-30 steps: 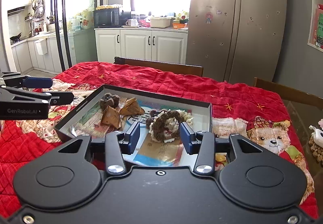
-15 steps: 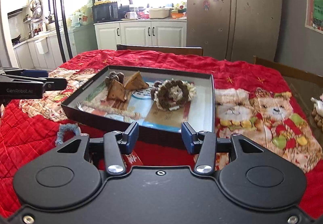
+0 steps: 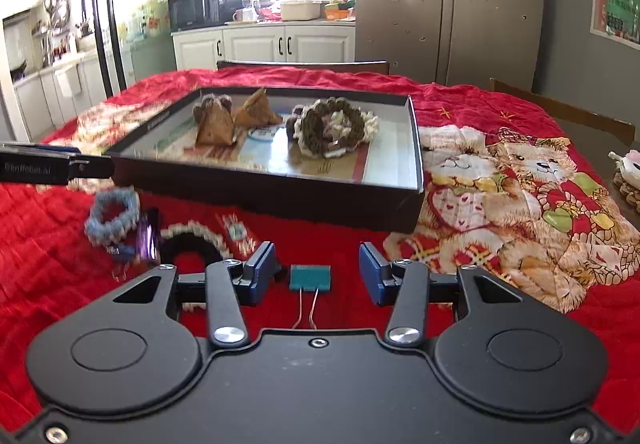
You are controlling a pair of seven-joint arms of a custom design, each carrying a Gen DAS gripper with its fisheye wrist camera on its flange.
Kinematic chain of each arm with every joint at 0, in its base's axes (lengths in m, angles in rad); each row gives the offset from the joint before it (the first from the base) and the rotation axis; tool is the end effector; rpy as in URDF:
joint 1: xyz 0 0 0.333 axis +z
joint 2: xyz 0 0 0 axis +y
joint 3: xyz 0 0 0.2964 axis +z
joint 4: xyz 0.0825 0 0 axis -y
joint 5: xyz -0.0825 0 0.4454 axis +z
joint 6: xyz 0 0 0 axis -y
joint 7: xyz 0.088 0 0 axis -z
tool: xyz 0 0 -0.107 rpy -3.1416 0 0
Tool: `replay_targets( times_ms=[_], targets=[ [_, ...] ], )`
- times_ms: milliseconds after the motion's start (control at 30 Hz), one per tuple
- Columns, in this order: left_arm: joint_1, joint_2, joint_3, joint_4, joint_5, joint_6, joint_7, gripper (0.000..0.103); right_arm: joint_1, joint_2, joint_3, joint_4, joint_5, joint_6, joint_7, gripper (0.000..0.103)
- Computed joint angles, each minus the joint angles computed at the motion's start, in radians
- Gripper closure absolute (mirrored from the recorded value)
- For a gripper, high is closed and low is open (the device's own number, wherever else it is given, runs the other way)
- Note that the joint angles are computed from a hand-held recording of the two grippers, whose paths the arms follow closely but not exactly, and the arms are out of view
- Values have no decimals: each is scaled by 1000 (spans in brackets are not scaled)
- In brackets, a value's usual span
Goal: Organize objects
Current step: 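Move the left tool to the blue knitted scrunchie while the right tool approaches the teal binder clip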
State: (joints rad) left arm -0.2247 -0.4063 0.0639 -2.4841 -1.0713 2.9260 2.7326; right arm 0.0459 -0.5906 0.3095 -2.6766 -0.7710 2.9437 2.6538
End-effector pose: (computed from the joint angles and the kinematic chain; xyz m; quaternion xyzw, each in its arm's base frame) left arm 0.5133 -0.0266 0.4584 -0.5055 0.7241 -0.4003 0.2449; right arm 0.4230 0.2008 0.4383 -0.6305 0.6308 -0.3189 0.3207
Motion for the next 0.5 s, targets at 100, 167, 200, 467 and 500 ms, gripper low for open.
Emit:
replay_targets(
  times_ms=[100,167,200,467,500],
  targets=[
    [6,13,-3,-4,11,-5,-8,25,-15,1,21,-6,-13,7,23,59],
    [9,19,-3,-6,13,-13,-9,25,-24,2,30,-9,-21,12,42,59],
    [10,22,-3,-7,13,-15,-7,26,-27,2,33,-11,-24,11,48,59],
    [30,45,-20,-8,30,-33,-23,33,-22,21,25,-16,-34,3,52,60],
    [31,48,-21,-7,31,-34,-24,34,-26,21,29,-16,-43,4,58,60]
  ],
)
